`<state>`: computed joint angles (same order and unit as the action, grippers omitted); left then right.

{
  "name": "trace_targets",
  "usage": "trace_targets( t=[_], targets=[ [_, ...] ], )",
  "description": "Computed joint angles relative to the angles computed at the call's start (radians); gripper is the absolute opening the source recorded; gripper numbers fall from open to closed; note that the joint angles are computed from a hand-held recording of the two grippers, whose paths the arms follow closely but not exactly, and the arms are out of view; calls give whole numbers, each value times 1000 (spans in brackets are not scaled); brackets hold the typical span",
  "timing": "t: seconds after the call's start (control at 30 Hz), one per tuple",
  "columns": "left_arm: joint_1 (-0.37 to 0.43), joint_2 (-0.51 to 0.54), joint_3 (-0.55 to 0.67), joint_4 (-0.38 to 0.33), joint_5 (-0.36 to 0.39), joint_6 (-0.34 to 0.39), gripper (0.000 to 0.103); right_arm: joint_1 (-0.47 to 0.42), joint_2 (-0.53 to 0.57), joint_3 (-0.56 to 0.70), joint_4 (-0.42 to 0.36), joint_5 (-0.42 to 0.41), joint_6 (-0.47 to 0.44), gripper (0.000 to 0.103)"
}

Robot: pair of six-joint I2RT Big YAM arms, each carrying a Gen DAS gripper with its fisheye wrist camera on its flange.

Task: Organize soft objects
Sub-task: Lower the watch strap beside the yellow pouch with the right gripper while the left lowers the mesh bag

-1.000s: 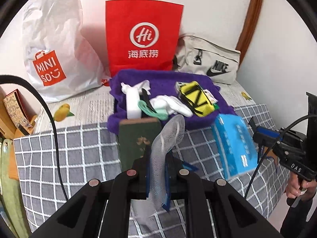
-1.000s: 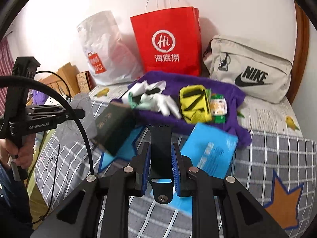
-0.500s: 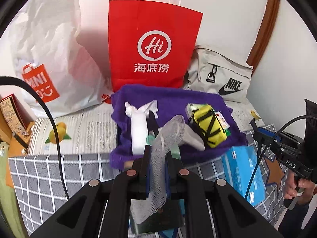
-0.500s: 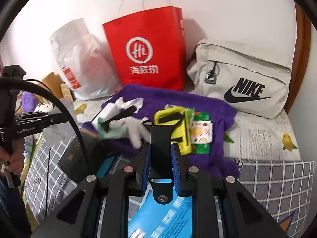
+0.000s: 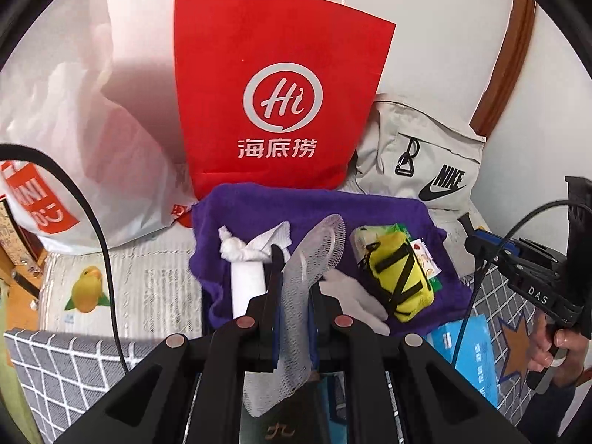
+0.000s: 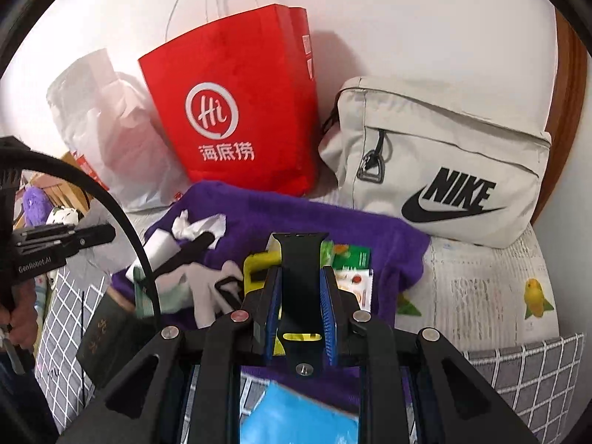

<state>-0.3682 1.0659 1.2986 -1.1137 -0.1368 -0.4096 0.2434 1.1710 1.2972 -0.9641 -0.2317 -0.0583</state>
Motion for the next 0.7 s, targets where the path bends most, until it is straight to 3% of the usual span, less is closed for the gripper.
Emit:
trace_targets(
  t=[0.4, 0.5, 0.7],
  targets=[
    [15, 72, -2, 64, 48, -1, 11, -2, 96, 68, 35, -31, 47, 21],
    [27, 72, -11, 75, 89, -2, 11, 0, 123, 74, 16, -17, 35, 21],
    [36, 83, -14, 75, 83, -4, 11, -8, 167, 77, -2, 24, 20, 21]
  ],
)
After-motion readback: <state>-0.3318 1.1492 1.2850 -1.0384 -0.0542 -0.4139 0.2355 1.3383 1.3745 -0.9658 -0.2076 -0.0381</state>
